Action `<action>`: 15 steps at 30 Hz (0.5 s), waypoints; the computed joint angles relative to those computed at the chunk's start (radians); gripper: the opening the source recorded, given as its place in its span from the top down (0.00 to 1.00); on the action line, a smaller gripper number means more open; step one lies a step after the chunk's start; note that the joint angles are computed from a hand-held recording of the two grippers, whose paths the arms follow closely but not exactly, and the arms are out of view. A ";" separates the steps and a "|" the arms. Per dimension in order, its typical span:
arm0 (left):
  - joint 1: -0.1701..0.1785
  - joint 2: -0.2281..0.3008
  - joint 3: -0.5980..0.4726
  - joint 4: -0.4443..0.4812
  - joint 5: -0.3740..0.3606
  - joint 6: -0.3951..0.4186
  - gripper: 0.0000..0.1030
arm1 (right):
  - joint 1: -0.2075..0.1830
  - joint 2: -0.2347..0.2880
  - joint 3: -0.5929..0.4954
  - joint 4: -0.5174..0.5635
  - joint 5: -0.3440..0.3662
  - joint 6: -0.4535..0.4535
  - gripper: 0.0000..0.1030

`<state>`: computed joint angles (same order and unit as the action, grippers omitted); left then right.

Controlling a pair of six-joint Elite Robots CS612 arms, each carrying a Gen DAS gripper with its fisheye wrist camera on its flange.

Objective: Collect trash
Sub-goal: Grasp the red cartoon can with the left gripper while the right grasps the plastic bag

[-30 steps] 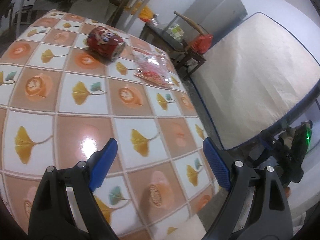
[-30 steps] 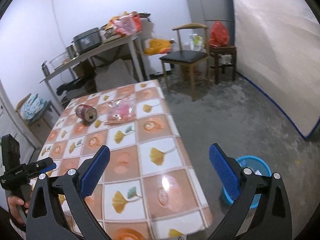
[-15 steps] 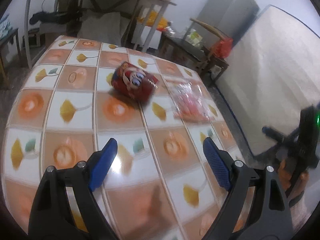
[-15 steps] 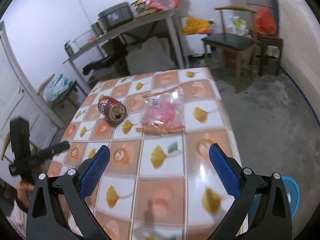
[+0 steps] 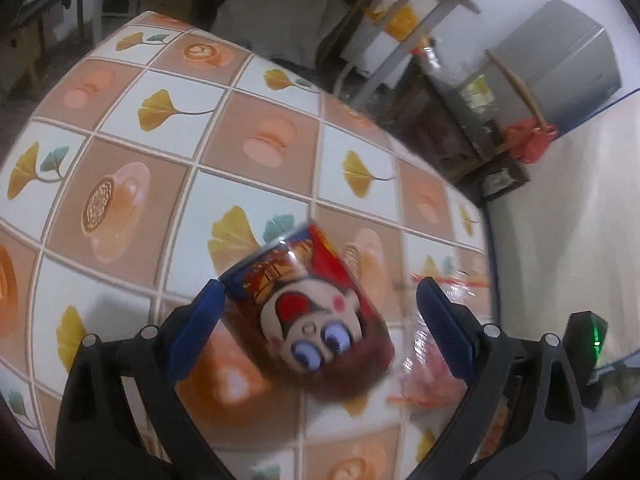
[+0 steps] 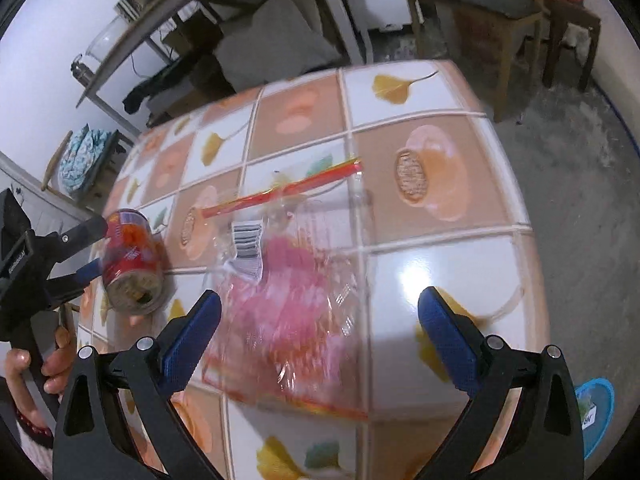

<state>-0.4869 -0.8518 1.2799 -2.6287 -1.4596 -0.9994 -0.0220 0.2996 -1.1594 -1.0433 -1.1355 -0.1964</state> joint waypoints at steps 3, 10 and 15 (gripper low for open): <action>0.004 0.019 -0.030 0.054 -0.007 -0.001 0.10 | 0.018 0.002 0.008 -0.028 -0.030 -0.039 0.06; -0.008 0.038 -0.058 0.131 0.004 0.123 0.16 | 0.058 0.029 -0.049 -0.045 -0.141 -0.212 0.18; -0.019 0.013 -0.015 0.118 0.010 0.176 0.33 | 0.047 0.042 -0.094 -0.020 -0.125 -0.215 0.37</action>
